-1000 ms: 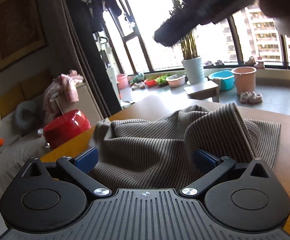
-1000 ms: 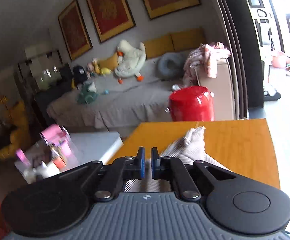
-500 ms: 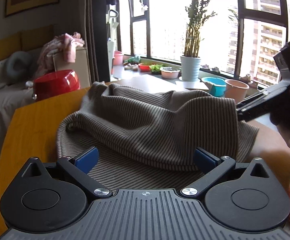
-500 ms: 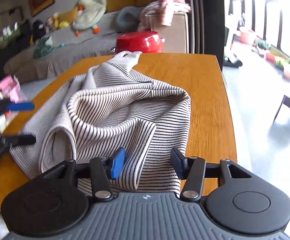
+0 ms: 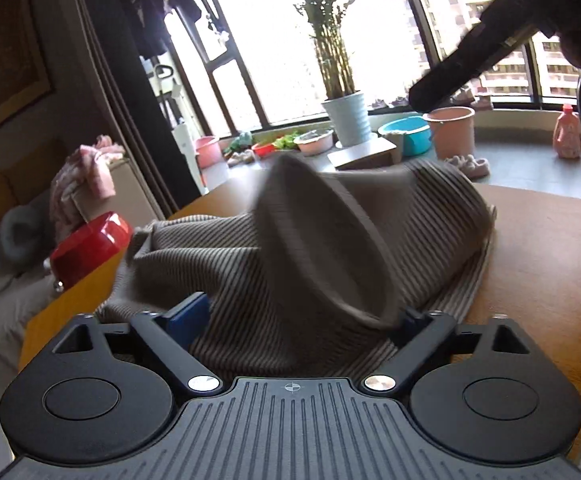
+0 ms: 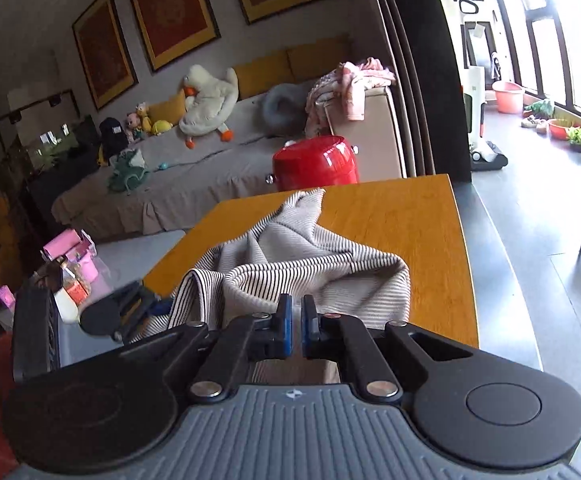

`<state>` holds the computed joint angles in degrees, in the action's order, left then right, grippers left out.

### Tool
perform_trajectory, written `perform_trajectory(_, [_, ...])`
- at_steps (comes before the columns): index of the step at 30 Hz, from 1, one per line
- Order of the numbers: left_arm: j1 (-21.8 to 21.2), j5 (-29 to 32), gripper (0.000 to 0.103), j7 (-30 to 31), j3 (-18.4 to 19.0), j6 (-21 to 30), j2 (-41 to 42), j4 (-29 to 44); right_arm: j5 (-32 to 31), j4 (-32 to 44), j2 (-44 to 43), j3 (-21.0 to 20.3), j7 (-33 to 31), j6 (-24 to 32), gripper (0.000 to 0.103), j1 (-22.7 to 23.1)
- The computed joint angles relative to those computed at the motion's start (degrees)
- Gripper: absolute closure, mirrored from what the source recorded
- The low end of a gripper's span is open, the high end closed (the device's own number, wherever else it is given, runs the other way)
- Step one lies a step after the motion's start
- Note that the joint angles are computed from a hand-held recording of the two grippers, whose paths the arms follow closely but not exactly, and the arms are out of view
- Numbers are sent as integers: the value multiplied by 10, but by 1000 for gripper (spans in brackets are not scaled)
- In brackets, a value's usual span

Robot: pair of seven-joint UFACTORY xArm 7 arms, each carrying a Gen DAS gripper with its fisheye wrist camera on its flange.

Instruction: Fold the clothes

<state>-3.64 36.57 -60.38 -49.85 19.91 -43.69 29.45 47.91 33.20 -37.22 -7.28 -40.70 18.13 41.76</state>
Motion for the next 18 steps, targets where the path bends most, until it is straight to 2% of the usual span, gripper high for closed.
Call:
perform_trajectory(1, [-13,-8,45,4,22,-6,1,-7,-19,-6,-2,13,15,10,99,-19])
perform_trajectory(2, [-28,-18,50,5,46,-15,-4,-18,-37,-14,-4,28,28,10,98,-35])
perform_trajectory(4, [-41,-32,69,2,71,-14,-29,-34,-84,-31,-5,64,49,-11,98,-61])
perform_trajectory(6, [-45,-42,79,-3,83,-3,-63,-46,-95,-34,1,56,48,-26,95,-39])
perform_trajectory(8, [-49,-53,79,-3,98,2,-90,-55,-59,-12,18,5,22,-31,86,32])
perform_trajectory(10, [-50,-60,79,7,113,5,-105,-59,-1,24,44,-44,-19,-30,65,101])
perform_trajectory(12, [-41,-61,79,18,110,8,-111,-57,82,75,78,-88,-77,-15,60,163])
perform_trajectory(13, [-38,-62,79,22,109,7,-110,-57,120,107,103,-110,-104,8,55,187])
perform_trajectory(15, [-30,-64,79,29,109,-1,-106,-57,158,174,168,-131,-107,65,41,203])
perform_trajectory(17, [-24,-69,75,34,115,-23,-96,-62,159,229,229,-138,-83,103,41,205])
perform_trajectory(18, [-22,-74,64,34,117,-41,-87,-67,150,243,250,-119,-96,86,41,189])
